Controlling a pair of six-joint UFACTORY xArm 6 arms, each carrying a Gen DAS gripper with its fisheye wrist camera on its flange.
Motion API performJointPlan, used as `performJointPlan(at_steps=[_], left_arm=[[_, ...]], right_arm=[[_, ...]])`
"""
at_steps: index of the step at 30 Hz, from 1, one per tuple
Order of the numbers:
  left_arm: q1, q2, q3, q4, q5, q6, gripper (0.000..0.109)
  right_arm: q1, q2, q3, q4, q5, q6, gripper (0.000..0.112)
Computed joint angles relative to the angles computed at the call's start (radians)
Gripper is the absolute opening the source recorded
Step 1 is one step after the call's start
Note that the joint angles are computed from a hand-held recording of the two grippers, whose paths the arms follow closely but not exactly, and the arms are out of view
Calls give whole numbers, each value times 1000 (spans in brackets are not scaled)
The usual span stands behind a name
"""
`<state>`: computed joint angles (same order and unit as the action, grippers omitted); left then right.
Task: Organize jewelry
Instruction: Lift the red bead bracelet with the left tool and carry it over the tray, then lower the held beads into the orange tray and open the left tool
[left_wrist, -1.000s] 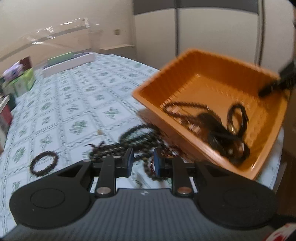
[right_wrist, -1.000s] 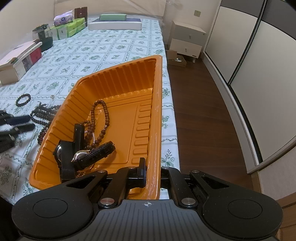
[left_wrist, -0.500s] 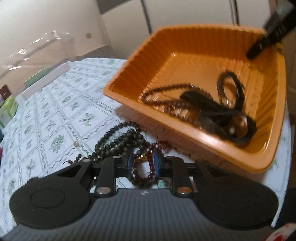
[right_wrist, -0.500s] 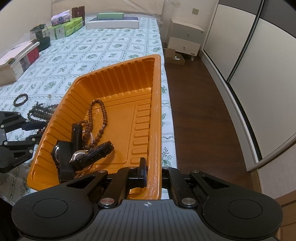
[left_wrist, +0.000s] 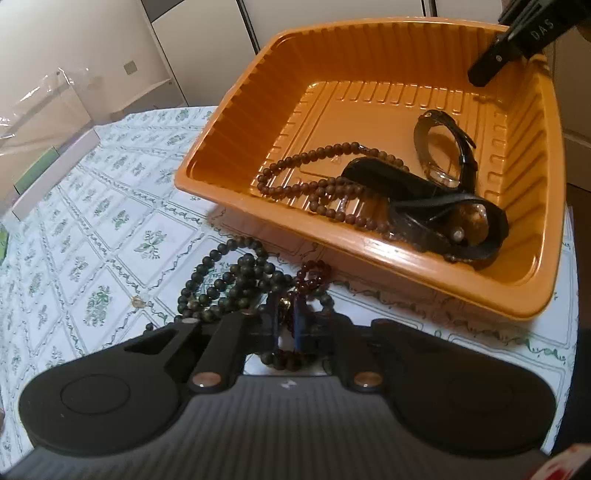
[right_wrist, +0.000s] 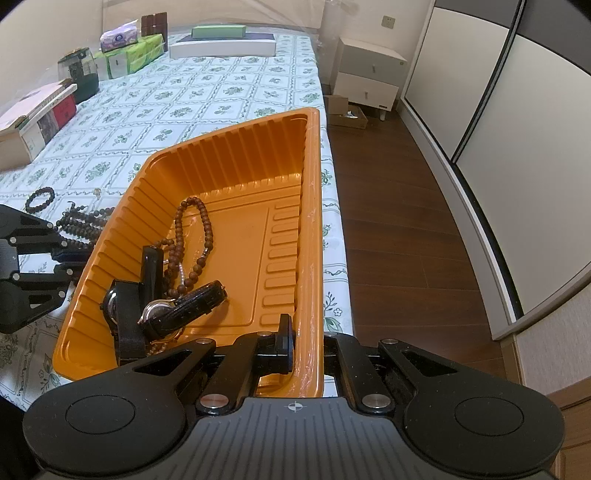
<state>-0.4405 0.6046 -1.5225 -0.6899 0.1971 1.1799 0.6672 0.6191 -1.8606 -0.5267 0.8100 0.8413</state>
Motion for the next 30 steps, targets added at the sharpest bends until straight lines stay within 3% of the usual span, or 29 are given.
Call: performJointPlan(at_steps=[7,10,13,15,17,22,26,30], left_arm=[[-13,-75,66,-272,-68,180,0],[-8,-101,67,-362,-53,240,0],[0,-102,60,-361,-19,249,0],[-5,-88,59,-307,-30,237,9],[-12,-77,54,-357,-29,310,14],[-35,-33,32,-363,-69,409,15],[-38,-1,16,-252,-76,390,17],[-41,25,-12,-238,-82,415,16]], right_arm=[[-1,-1,1,0,-1,-1,4],[1,-1,0,-2,1,0,4],[2,-2,-1,-5,3,1,4],[2,-2,-1,-5,2,2,4],[1,-2,0,-4,1,1,4],[1,-4,-2,1,2,0,4],[2,-3,-6,-1,7,-1,4],[2,-5,-8,-19,12,11,4]])
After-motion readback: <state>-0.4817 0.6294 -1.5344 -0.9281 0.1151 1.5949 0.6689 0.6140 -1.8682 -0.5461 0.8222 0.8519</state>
